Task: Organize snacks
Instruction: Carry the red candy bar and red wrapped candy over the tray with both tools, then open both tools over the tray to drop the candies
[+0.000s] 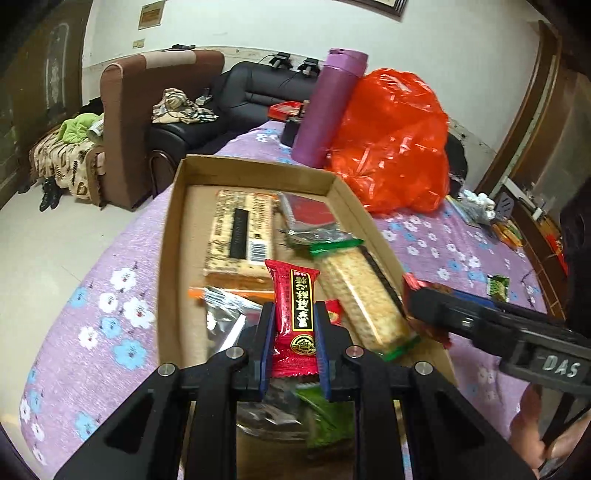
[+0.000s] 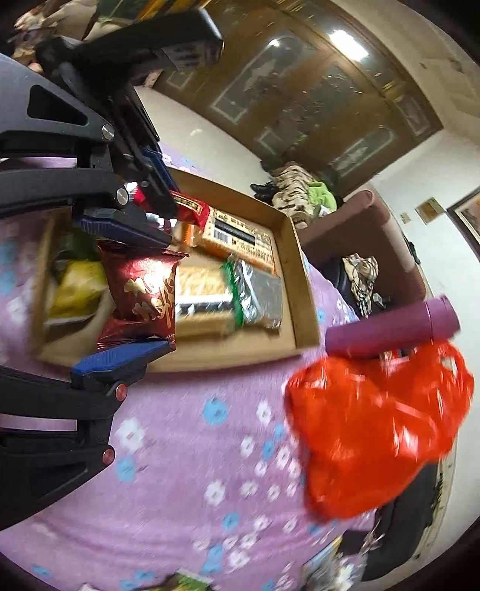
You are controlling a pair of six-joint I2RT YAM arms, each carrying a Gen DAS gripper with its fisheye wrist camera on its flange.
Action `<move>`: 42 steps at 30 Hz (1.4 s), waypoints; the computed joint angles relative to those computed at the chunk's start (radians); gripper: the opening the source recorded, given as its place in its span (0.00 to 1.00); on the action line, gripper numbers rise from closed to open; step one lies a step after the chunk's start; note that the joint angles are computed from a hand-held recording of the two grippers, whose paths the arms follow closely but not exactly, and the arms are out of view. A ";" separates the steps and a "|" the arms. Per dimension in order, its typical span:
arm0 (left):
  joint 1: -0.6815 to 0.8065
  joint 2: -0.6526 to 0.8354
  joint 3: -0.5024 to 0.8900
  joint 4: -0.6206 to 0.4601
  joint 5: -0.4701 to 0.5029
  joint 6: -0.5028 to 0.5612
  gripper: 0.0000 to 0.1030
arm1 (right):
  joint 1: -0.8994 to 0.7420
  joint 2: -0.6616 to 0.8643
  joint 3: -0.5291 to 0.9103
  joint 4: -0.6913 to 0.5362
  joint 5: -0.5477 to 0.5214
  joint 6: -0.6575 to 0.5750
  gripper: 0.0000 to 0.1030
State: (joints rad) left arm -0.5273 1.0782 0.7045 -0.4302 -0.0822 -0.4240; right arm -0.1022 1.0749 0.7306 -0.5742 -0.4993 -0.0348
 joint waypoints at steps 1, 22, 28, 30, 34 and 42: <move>0.017 0.011 0.003 0.005 0.012 0.008 0.19 | 0.031 0.025 0.007 0.024 0.019 0.024 0.54; -0.414 0.030 0.155 -0.121 -0.560 -0.054 0.99 | -0.344 -0.120 -0.043 -0.041 0.044 -0.146 0.86; -0.571 0.144 0.247 -0.056 -0.466 -0.091 1.00 | -0.849 -0.035 -0.089 -0.119 -0.047 -0.543 0.86; -0.575 0.183 0.262 -0.005 -0.378 -0.093 1.00 | -0.960 0.033 -0.080 -0.123 -0.066 -0.627 0.86; -0.594 0.253 0.261 0.122 -0.272 -0.148 1.00 | -1.062 0.150 -0.050 -0.077 -0.076 -0.682 0.85; -0.741 0.625 0.543 -0.053 -0.494 -0.175 1.00 | -1.032 0.228 -0.076 0.091 0.022 -0.639 0.92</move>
